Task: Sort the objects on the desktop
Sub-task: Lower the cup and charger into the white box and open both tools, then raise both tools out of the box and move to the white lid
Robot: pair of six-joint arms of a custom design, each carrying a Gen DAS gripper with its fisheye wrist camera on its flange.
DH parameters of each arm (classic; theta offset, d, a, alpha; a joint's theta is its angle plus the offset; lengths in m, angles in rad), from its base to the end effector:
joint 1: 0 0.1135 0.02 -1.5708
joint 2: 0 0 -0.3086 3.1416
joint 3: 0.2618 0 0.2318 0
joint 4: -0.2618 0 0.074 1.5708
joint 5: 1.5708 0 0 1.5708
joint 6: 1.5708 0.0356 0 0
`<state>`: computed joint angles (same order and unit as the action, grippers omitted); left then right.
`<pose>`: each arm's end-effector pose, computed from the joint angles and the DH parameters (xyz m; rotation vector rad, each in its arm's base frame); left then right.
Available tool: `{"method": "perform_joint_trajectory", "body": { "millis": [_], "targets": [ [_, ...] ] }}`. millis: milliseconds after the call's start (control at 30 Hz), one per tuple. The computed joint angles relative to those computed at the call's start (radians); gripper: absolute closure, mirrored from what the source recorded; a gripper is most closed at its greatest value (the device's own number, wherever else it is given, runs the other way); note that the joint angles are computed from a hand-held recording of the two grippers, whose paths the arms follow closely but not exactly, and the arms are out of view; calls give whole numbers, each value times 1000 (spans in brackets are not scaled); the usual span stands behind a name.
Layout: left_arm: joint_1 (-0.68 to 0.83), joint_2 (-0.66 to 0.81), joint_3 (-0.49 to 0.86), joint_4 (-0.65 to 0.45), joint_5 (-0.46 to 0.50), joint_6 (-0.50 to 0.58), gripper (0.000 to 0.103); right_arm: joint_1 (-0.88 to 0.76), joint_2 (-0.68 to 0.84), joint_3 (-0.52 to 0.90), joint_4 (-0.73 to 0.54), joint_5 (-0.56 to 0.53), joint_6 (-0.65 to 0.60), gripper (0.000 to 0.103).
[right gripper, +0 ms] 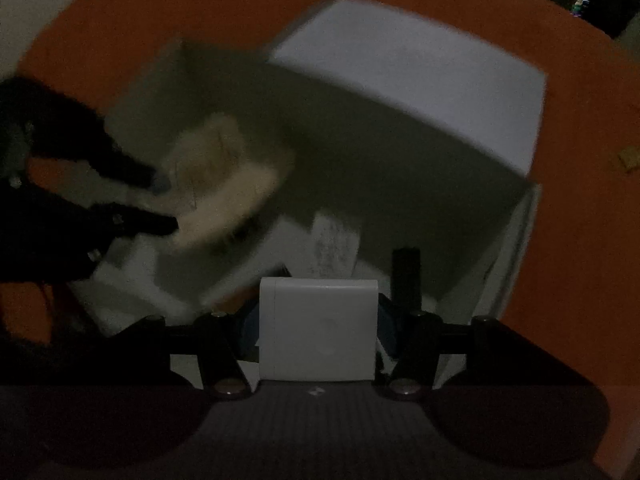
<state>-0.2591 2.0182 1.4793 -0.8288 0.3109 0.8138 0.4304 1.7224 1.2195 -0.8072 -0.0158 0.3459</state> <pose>0.3821 -0.1126 0.2226 1.4915 2.4196 -0.3491 0.2905 0.1340 0.2573 -0.1255 2.8989 0.1652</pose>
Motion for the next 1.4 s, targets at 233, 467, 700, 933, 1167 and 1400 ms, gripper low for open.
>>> {"method": "perform_joint_trajectory", "body": {
  "millis": [233, 467, 700, 933, 1167, 1400],
  "targets": [
    [-29, 64, -105, 118, -43, 77, 78, -17, 121, -88, 157, -5, -260, 43],
    [-37, 87, -125, 174, -93, 69, 78, -44, 151, -153, 309, -1, -294, 43],
    [-34, 85, -151, 201, -107, 58, 75, -53, 183, -175, 298, 12, -224, 43],
    [-39, 65, -172, 200, -88, 53, 43, -76, 189, -103, 193, 4, -249, 42],
    [-28, 4, -61, 132, -1, 13, 20, -137, 68, -15, 91, -70, -193, 43],
    [11, 113, 281, 73, 51, -191, 4, -233, -22, 120, 139, -83, -146, 42]
  ]
}}
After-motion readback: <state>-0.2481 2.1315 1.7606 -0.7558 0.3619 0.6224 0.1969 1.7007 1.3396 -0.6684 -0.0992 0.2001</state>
